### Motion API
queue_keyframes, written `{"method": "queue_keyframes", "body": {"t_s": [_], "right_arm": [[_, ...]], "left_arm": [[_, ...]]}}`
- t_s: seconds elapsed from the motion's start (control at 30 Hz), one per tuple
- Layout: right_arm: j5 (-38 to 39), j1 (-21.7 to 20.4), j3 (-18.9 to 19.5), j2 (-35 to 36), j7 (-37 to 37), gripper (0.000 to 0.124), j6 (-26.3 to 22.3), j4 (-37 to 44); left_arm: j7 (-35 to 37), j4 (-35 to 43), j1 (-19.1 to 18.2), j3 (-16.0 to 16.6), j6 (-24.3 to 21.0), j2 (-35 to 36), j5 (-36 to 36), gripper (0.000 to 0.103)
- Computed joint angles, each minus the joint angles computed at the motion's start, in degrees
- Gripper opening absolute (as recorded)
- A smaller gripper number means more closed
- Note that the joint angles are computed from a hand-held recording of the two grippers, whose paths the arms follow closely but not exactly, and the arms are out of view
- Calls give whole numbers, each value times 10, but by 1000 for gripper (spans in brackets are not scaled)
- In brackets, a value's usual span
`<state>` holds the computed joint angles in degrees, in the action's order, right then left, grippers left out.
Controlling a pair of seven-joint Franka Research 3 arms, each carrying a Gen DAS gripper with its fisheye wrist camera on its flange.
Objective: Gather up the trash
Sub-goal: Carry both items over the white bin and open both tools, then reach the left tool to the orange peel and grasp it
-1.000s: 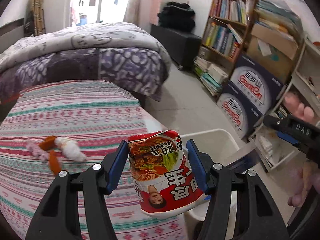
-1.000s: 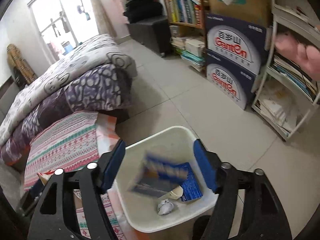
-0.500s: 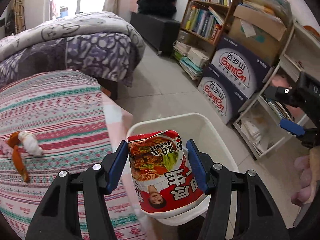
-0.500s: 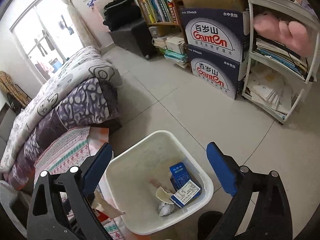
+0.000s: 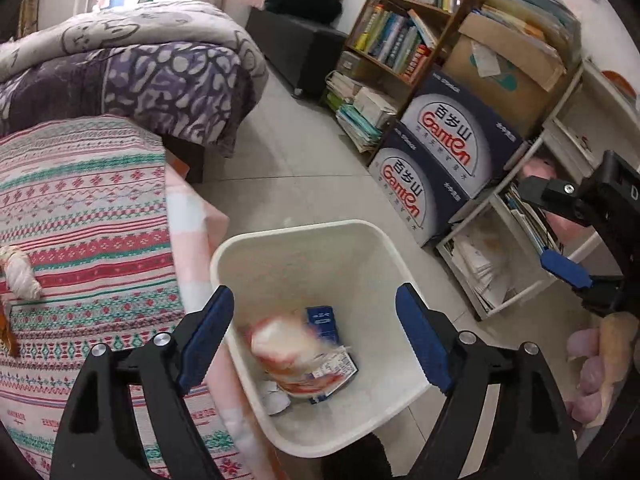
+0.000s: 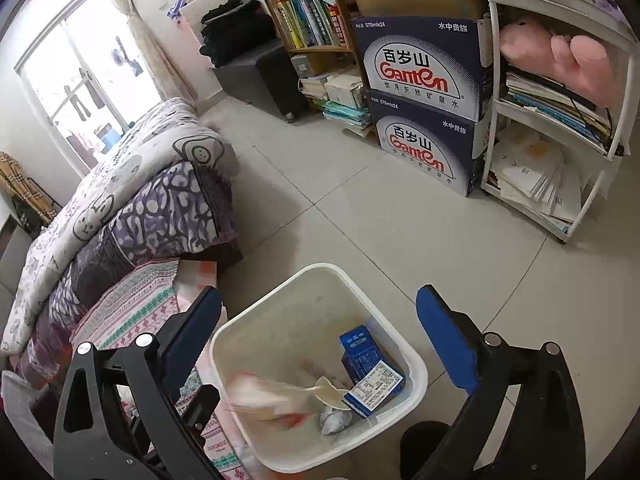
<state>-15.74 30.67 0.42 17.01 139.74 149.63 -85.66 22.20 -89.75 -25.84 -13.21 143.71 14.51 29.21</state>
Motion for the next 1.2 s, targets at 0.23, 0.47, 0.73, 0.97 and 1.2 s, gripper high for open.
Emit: {"method": "queue_keyframes", "body": {"t_s": [0.23, 0.47, 0.73, 0.97, 1.2], "right_arm": [[-2, 17, 7, 22, -26, 94, -17, 33], [14, 37, 16, 56, -74, 95, -53, 85], [38, 66, 19, 110, -121, 96, -97, 164], [40, 95, 11, 149, -150, 96, -129, 223], [38, 122, 5, 203, -179, 96, -167, 302]], "left_arm": [[-40, -44, 12, 5, -36, -41, 13, 81], [-90, -101, 34, 0, -110, -93, 32, 81], [-161, -185, 74, -10, -208, -172, 47, 81], [-172, -230, 104, -12, -263, -208, 22, 81], [-136, -301, 129, 4, -196, -238, -37, 62]]}}
